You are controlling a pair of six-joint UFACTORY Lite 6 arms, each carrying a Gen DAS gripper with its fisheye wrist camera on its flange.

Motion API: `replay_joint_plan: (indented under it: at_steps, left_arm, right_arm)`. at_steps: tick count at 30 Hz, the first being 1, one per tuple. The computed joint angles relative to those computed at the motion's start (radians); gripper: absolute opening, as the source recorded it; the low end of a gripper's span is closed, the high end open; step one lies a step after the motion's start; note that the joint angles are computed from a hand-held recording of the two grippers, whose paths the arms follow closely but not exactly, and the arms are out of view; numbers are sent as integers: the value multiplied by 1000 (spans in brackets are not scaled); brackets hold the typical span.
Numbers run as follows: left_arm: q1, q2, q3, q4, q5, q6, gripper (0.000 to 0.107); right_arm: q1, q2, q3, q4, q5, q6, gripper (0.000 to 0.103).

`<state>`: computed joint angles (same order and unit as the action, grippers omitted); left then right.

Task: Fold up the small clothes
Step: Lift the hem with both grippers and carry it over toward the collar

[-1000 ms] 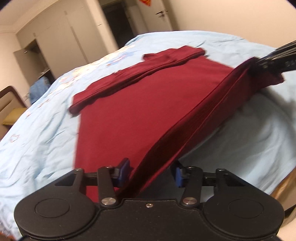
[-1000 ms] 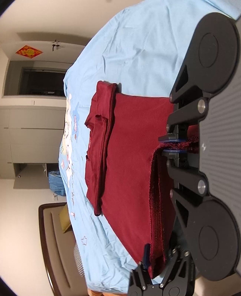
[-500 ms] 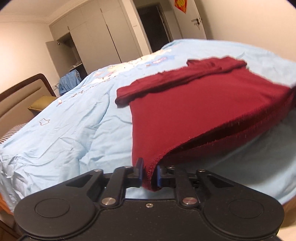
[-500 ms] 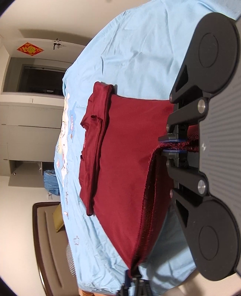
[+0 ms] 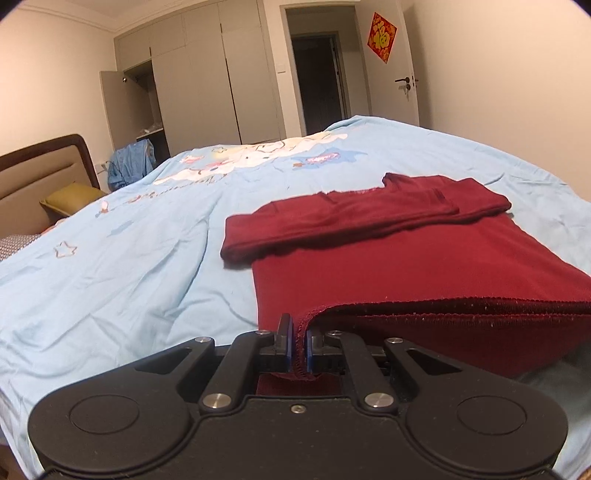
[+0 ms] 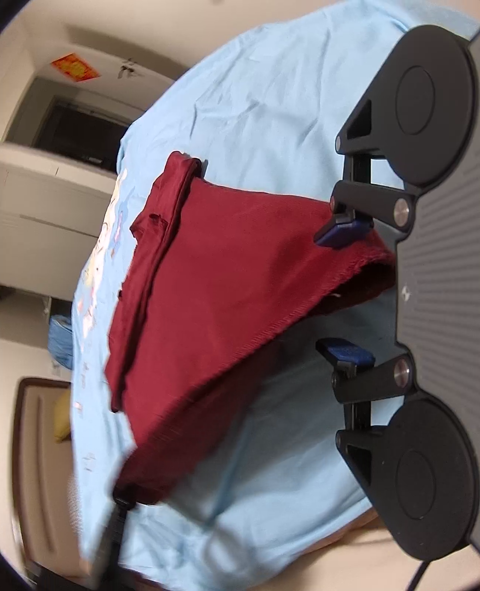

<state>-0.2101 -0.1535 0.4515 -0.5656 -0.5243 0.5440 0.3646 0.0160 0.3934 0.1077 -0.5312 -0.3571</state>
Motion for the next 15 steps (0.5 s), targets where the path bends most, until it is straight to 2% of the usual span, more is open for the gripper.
replay_joint_plan:
  at_steps: [2,3,7,9,12,15]
  left_arm:
    - [-2,1,10,-5,0,13,6]
    - [-6,2,15,-17,-1,22,6]
    - [-8,-65,-24,-49,0,36,5]
    - [-22,-122,-62,-76,-13,42,4]
    - [-49,-235,-127,-122,-45,56,3]
    - [-69,-389,-185,-176,-47,80,3]
  right_arm:
    - [46,16,-14,144,-58,-136,57]
    - [64,22,-23,194,-91,-183,51]
    - [129,25,-68,341,-228,-313,38]
    - [125,-12,-105,328,-279,-286,20]
    - [73,-108,-164,218,-311,-185,10]
    - [4,-226,-204,80,-299,-66,9]
